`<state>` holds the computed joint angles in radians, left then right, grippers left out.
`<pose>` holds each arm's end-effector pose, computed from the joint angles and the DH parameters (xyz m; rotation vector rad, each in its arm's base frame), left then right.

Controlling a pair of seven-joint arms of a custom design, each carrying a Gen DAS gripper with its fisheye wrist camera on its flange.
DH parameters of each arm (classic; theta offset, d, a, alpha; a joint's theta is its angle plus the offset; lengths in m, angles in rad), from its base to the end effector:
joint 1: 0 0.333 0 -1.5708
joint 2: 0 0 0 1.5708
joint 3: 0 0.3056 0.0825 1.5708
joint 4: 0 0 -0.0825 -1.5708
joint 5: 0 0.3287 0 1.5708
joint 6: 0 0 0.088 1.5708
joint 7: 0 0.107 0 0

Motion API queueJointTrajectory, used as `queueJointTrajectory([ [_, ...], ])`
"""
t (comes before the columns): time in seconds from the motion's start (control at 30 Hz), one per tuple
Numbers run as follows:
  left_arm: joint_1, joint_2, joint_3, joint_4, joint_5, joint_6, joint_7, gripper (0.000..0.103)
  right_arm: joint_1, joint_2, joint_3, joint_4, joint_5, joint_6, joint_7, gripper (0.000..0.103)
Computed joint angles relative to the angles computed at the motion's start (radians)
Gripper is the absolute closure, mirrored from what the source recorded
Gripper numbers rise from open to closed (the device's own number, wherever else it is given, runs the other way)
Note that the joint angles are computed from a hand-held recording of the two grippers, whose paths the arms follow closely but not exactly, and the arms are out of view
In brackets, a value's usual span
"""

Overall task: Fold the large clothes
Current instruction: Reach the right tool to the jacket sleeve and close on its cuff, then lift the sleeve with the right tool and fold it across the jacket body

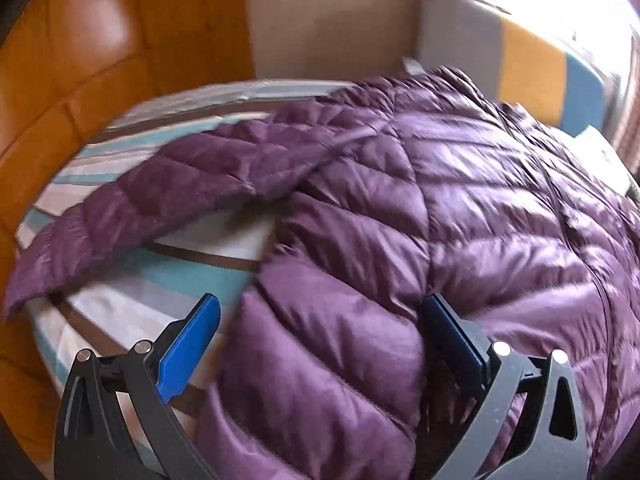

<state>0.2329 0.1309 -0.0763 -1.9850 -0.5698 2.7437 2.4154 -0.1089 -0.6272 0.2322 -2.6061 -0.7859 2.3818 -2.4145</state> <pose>0.5656 0.1129 0.4851 -1.6047 2.0150 -0.7247 0.3458 0.0446 0.5077 0.1591 2.4225 -0.7414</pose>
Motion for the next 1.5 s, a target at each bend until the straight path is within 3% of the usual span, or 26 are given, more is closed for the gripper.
queueJointTrajectory([
  [0.1, -0.002, 0.008, 0.003, 0.006, 0.030, -0.012, -0.009, 0.002, 0.040, 0.076, 0.008, 0.109, 0.020, -0.170, -0.147, 0.095],
  [0.2, 0.017, 0.033, 0.001, 0.054, 0.002, -0.096, -0.013, 0.002, 0.061, 0.189, 0.061, 0.275, -0.021, -0.365, -0.296, 0.095],
  [0.37, 0.023, 0.029, -0.006, 0.042, -0.030, -0.081, 0.013, 0.002, 0.135, 0.376, 0.093, 0.498, -0.134, -0.509, -0.490, 0.095],
  [0.73, 0.021, 0.022, -0.001, 0.035, -0.046, -0.085, 0.026, 0.002, 0.397, 0.827, 0.116, 0.989, -0.381, -0.654, -0.928, 0.095],
  [0.83, 0.023, 0.023, 0.000, 0.038, -0.052, -0.091, 0.028, 0.002, 0.480, 0.951, 0.101, 1.141, -0.442, -0.665, -1.059, 0.095],
  [0.97, 0.020, 0.021, 0.000, 0.035, -0.050, -0.086, 0.027, 0.002, 0.567, 1.073, 0.073, 1.279, -0.497, -0.611, -1.230, 0.095],
  [1.1, 0.022, 0.023, 0.000, 0.036, -0.054, -0.087, 0.031, 0.002, 0.629, 1.158, 0.036, 1.403, -0.459, -0.643, -1.344, 0.095],
  [1.2, 0.022, 0.019, 0.001, 0.033, -0.055, -0.088, 0.031, 0.002, 0.640, 1.187, -0.014, 1.467, -0.363, -0.765, -1.328, 0.094],
  [1.3, 0.021, 0.018, 0.001, 0.031, -0.055, -0.088, 0.031, 0.002, 0.626, 1.154, -0.071, 1.431, -0.286, -0.841, -1.267, 0.094],
  [1.33, 0.021, 0.018, 0.002, 0.031, -0.055, -0.088, 0.031, 0.002, 0.616, 1.144, -0.086, 1.421, -0.256, -0.851, -1.258, 0.082],
  [1.37, 0.021, 0.018, 0.002, 0.030, -0.054, -0.086, 0.032, 0.002, 0.606, 1.127, -0.103, 1.398, -0.233, -0.856, -1.248, 0.054],
  [1.4, 0.020, 0.019, 0.002, 0.031, -0.052, -0.084, 0.031, 0.002, 0.608, 1.110, -0.125, 1.367, -0.239, -0.862, -1.239, 0.039],
  [1.43, 0.019, 0.017, 0.002, 0.029, -0.049, -0.082, 0.029, 0.002, 0.618, 1.099, -0.146, 1.343, -0.255, -0.866, -1.240, 0.030],
  [1.5, 0.017, 0.018, 0.002, 0.028, -0.045, -0.077, 0.027, 0.002, 0.616, 1.096, -0.173, 1.330, -0.250, -0.835, -1.277, 0.030],
])
